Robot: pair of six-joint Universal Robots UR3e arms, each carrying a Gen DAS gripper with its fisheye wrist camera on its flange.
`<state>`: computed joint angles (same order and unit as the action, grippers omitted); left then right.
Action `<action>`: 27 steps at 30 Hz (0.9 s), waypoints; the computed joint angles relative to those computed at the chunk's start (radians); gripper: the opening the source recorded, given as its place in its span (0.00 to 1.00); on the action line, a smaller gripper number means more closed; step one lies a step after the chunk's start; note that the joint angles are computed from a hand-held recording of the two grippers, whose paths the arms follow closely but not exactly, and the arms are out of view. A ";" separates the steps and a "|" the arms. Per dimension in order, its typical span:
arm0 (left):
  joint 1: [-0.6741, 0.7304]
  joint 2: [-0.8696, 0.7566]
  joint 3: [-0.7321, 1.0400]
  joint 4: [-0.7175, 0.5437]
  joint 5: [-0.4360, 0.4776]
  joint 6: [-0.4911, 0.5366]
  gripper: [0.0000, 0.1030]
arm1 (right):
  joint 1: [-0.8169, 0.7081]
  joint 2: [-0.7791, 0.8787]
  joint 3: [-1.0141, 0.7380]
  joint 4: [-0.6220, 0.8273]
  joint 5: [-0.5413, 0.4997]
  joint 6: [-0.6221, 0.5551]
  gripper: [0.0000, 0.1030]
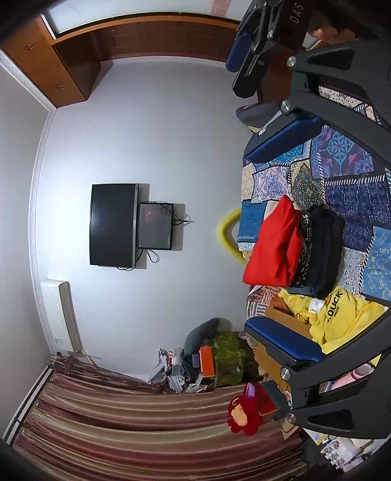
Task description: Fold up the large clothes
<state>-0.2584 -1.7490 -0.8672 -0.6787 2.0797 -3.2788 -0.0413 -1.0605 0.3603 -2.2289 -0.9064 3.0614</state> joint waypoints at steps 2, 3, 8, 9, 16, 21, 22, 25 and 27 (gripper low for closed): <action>-0.001 0.000 -0.001 0.001 0.003 -0.001 0.99 | -0.006 -0.014 0.025 -0.003 0.009 -0.002 0.83; 0.001 0.001 -0.002 0.000 0.000 -0.001 0.99 | -0.009 -0.023 0.040 -0.005 0.014 -0.004 0.83; 0.000 0.003 -0.011 0.002 0.001 -0.005 0.99 | -0.016 -0.035 0.049 0.009 0.025 -0.018 0.83; -0.001 0.004 -0.013 0.004 0.002 -0.006 0.99 | -0.017 -0.043 0.064 0.003 0.028 -0.019 0.83; 0.001 0.010 -0.029 0.000 -0.012 -0.026 0.99 | -0.022 -0.058 0.085 0.006 0.040 -0.031 0.83; -0.011 0.005 -0.028 0.003 0.005 -0.024 0.99 | -0.023 -0.044 0.055 0.032 0.039 -0.035 0.83; -0.012 0.005 -0.030 0.001 0.006 -0.027 0.99 | -0.022 -0.044 0.056 0.032 0.039 -0.035 0.83; -0.018 0.003 -0.027 -0.007 0.011 -0.030 0.99 | -0.024 -0.047 0.062 0.035 0.041 -0.036 0.83; -0.020 0.000 -0.022 -0.012 0.016 -0.030 0.99 | -0.025 -0.042 0.051 0.042 0.040 -0.036 0.83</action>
